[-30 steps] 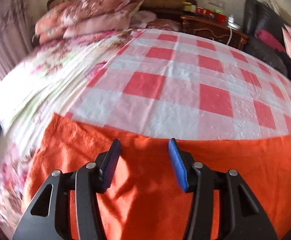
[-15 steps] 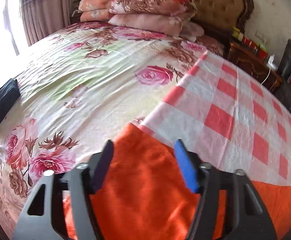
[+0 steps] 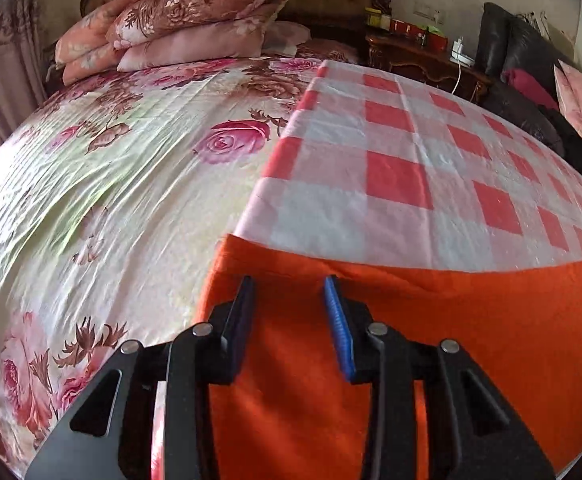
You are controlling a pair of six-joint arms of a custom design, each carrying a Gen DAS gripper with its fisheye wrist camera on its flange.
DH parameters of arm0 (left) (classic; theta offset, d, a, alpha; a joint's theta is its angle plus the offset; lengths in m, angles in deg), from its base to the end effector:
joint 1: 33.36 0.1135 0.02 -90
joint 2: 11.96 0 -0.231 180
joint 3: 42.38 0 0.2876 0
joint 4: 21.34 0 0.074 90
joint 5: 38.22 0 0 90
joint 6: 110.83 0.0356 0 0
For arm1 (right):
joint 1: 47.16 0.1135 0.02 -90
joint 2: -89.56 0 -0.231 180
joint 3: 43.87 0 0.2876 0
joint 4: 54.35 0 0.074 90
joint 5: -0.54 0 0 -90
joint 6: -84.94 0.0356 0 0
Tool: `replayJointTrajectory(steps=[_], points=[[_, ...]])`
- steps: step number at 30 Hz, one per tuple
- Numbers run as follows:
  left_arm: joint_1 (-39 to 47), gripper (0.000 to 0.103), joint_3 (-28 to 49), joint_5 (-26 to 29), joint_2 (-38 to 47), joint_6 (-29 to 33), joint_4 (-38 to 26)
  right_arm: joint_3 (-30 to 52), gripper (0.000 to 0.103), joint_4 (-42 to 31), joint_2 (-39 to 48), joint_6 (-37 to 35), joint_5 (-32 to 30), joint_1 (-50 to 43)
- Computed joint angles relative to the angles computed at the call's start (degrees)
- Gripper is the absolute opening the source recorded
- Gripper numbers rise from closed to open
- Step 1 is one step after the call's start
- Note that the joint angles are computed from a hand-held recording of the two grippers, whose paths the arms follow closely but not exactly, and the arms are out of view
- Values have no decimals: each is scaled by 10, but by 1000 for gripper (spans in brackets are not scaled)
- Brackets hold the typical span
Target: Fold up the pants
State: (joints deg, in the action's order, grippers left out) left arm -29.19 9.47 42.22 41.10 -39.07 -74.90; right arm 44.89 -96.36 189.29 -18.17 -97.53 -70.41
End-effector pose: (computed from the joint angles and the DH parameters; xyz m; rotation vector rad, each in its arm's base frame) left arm 0.2306 0.0227 0.2029 -0.5531 2.4491 0.1107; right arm 0.3761 -0.1561 0.1992 0.1611 2.4796 -0.0930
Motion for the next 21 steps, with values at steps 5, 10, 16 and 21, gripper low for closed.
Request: replayJointTrajectory(steps=[5, 10, 16, 21], points=[[2, 28, 16, 33, -21, 31, -6, -8, 91, -9, -39, 3, -4, -2], [-85, 32, 26, -7, 47, 97, 20, 20, 91, -1, -13, 0, 88, -4], [-7, 51, -25, 25, 5, 147, 57, 45, 92, 16, 45, 3, 149, -13], [17, 45, -43, 51, -35, 148, 56, 5, 89, 66, 23, -17, 237, 21]])
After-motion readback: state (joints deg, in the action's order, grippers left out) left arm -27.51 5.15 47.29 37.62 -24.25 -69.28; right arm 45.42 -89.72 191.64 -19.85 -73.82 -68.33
